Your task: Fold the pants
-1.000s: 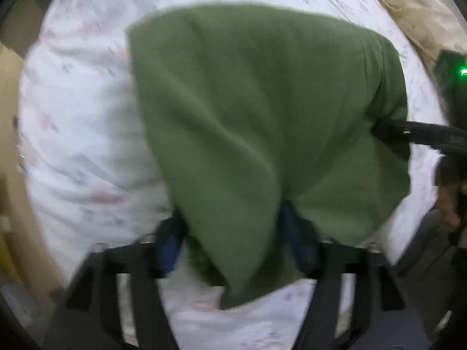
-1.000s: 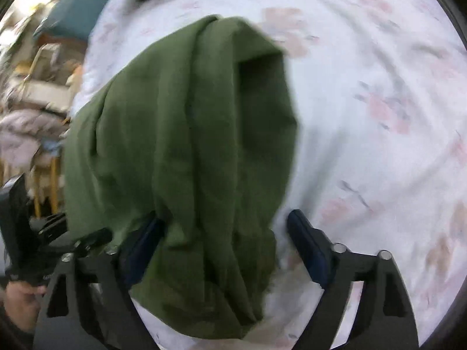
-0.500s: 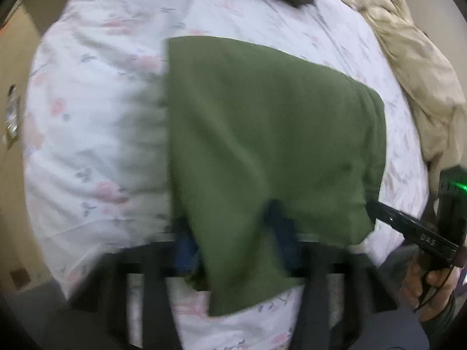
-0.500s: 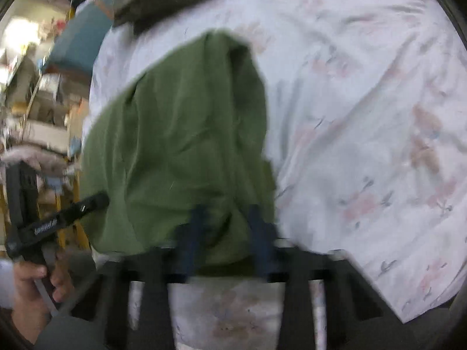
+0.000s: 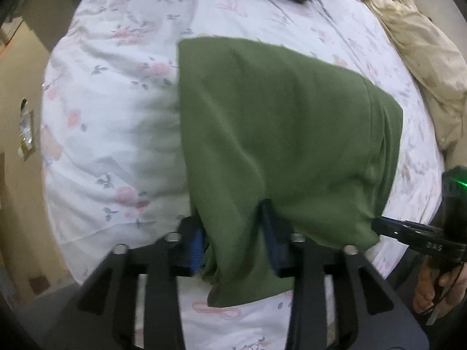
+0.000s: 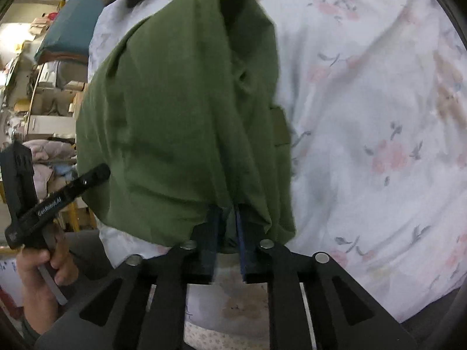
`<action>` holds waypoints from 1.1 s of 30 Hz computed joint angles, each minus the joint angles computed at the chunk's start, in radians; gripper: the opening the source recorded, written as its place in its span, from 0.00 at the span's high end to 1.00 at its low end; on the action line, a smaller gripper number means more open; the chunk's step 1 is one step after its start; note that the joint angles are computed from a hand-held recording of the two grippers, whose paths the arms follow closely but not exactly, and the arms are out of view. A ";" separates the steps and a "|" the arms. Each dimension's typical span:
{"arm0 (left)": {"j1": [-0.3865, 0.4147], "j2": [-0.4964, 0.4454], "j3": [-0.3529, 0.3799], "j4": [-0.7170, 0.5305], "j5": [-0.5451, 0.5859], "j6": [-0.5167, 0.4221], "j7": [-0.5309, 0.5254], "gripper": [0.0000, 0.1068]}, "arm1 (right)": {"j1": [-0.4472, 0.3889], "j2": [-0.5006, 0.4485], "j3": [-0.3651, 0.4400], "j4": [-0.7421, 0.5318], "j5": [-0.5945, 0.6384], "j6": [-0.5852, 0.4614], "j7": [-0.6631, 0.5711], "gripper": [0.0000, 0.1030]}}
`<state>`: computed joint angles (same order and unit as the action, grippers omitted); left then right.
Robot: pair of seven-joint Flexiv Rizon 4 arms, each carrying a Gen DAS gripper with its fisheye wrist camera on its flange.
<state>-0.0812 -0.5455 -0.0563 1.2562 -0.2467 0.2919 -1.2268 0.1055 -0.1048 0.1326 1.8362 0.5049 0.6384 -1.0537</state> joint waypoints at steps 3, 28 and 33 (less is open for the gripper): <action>0.008 0.015 0.011 0.010 -0.013 0.063 -0.036 0.45 | -0.005 0.046 -0.006 0.025 -0.044 0.054 -0.007 0.57; 0.032 -0.223 -0.072 -0.282 -0.141 0.111 -0.044 0.96 | -0.075 -0.115 0.005 -0.103 -0.135 0.336 -0.123 1.00; 0.018 -0.229 -0.052 -0.289 -0.120 0.115 -0.084 0.96 | -0.061 -0.135 -0.019 -0.093 -0.195 0.268 -0.012 1.00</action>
<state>-0.0630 -0.7745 -0.1082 0.9670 -0.3671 0.4070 -1.3104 0.0447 -0.2401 0.1135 1.7435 0.3104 0.9068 -1.0653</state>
